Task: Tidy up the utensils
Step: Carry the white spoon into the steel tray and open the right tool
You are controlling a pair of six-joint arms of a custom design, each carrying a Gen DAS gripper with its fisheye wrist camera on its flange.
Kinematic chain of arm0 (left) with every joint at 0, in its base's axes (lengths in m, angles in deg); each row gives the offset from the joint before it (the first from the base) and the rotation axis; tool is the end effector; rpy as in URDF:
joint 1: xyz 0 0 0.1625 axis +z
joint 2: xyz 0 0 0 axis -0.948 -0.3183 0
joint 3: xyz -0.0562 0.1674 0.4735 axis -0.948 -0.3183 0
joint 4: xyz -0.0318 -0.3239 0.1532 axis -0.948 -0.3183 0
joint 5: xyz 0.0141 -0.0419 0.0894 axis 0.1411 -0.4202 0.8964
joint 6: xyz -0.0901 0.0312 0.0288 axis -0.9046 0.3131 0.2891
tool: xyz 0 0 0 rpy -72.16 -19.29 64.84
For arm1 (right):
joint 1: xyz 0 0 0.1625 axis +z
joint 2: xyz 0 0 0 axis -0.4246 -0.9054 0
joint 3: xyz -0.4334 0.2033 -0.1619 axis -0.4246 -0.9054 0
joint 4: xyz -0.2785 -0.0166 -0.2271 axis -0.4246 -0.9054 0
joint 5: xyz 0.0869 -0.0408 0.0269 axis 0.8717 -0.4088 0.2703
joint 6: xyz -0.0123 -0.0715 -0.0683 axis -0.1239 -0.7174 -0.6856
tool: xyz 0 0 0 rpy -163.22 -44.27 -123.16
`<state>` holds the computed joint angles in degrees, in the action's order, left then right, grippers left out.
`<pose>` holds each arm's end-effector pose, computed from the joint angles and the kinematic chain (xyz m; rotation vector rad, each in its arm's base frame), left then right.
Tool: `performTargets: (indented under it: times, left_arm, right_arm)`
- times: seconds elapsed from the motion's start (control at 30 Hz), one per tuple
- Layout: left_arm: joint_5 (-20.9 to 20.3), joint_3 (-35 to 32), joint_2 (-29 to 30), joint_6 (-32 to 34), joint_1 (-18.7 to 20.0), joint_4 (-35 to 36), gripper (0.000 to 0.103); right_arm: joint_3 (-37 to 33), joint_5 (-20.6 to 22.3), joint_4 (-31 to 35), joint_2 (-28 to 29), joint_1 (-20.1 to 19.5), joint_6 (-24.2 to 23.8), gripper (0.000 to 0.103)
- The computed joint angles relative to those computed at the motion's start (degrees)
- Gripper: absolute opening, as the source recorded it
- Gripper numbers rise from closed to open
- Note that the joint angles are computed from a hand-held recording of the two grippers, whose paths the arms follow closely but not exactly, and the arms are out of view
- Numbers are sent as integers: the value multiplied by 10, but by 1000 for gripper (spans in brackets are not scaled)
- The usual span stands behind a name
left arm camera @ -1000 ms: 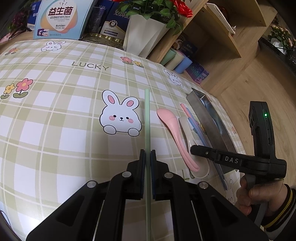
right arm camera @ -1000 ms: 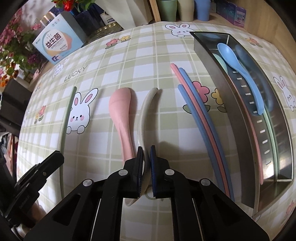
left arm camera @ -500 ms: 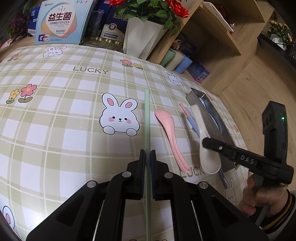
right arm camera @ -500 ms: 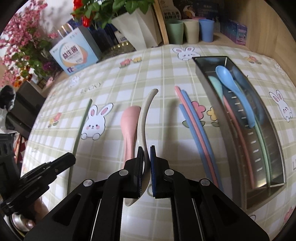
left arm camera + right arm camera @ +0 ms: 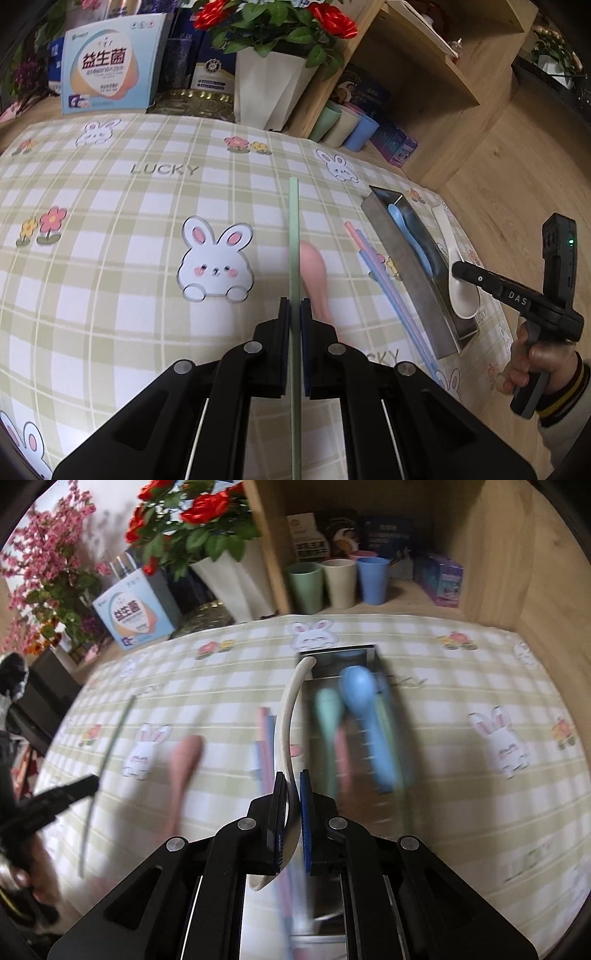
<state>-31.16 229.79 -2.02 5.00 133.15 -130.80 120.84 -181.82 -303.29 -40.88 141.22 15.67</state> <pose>-0.0314 -0.4048 0.2628 0.7497 2.7466 -0.5655 0.2340 -0.3388 0.0579 0.0766 -2.3872 0.8738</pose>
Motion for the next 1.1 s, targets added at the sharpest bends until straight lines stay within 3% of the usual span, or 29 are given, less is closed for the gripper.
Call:
performTargets:
  times: [0.2, 0.37, 0.53, 0.87, 1.1]
  left_arm:
    - [3, -15, 26, -20, -24, 5, 6]
    - [-1, -26, 49, -30, -38, 4, 6]
    - [-8, -33, 62, -31, -48, 2, 6]
    - [-22, -39, 67, -29, -47, 11, 6]
    - [-35, -45, 68, -44, -50, 30, 5]
  right_arm:
    - [10, -3, 14, -31, -53, -75, 7]
    - [-28, -17, 104, -63, -76, -150, 7]
    - [-82, -61, 217, -77, -82, -192, 7]
    - [-129, -100, 280, -69, -88, -188, 7]
    - [-98, -65, 234, -81, -77, -129, 9]
